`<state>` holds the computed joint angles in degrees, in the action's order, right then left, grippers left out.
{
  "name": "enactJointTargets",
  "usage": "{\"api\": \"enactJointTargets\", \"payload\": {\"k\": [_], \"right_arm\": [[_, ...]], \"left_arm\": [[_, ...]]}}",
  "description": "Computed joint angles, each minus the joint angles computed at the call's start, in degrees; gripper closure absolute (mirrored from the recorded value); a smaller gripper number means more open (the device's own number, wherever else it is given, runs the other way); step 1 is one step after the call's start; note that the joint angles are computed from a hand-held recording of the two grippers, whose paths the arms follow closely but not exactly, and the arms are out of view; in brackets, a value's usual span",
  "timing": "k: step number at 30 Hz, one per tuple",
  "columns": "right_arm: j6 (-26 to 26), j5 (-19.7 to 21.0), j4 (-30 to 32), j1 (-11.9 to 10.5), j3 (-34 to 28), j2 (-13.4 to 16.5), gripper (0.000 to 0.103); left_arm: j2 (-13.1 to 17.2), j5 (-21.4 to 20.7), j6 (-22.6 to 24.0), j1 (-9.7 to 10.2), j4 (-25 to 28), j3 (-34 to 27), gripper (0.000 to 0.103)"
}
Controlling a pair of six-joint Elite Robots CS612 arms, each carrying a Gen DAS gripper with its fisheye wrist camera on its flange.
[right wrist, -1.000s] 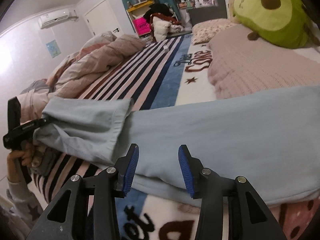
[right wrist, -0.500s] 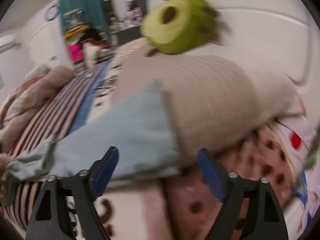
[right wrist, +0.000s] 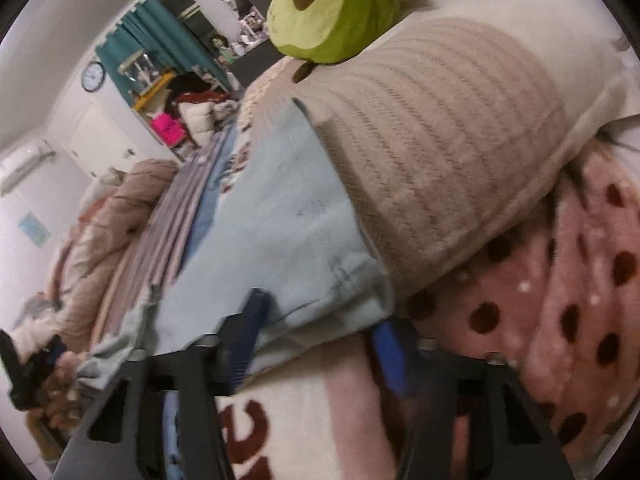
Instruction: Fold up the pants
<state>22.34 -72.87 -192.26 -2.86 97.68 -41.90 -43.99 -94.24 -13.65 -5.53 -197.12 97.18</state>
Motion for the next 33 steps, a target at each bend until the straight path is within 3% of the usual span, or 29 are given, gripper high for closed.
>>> {"api": "enactJointTargets", "payload": {"k": [1,3,7,10,14,16,20,26,30,33], "right_arm": [[-0.1,-0.4,-0.7,0.1,0.4,-0.1,0.08],[0.1,-0.7,-2.9,0.2,1.2,-0.4,0.094],[-0.5,-0.1,-3.5,0.1,0.9,-0.4,0.092],[1.9,1.4,-3.7,-0.1,0.1,0.2,0.088],[-0.8,-2.2,-5.4,1.0,-0.2,0.2,0.095],[-2.6,-1.8,-7.4,1.7,-1.2,0.4,0.096],[-6.0,4.7,-7.1,3.1,-6.5,1.8,0.097],[-13.6,18.6,0.8,8.1,-21.0,7.5,0.097],[-19.3,26.7,10.0,11.9,-31.6,12.3,0.098],[-26.2,31.7,20.4,14.6,-37.5,15.0,0.098]], "left_arm": [[0.0,-0.1,-0.1,-0.01,-0.1,0.0,0.028],[0.1,-0.5,0.0,0.05,-0.3,0.0,0.028],[0.4,-1.9,0.3,0.2,-0.6,-0.3,0.028],[0.4,-2.0,0.4,0.29,-0.6,-0.3,0.028],[0.4,-1.7,-0.5,0.29,-0.7,-0.3,0.028],[0.3,-1.3,-0.5,0.35,-1.0,-0.3,0.028],[-0.2,-0.3,-0.3,0.8,-2.5,0.4,0.028],[-1.5,1.3,0.4,2.0,-5.0,2.3,0.028],[-1.9,2.0,-0.2,2.93,-6.5,3.1,0.028],[-1.8,1.8,-0.7,3.56,-7.4,3.4,0.028]]}}
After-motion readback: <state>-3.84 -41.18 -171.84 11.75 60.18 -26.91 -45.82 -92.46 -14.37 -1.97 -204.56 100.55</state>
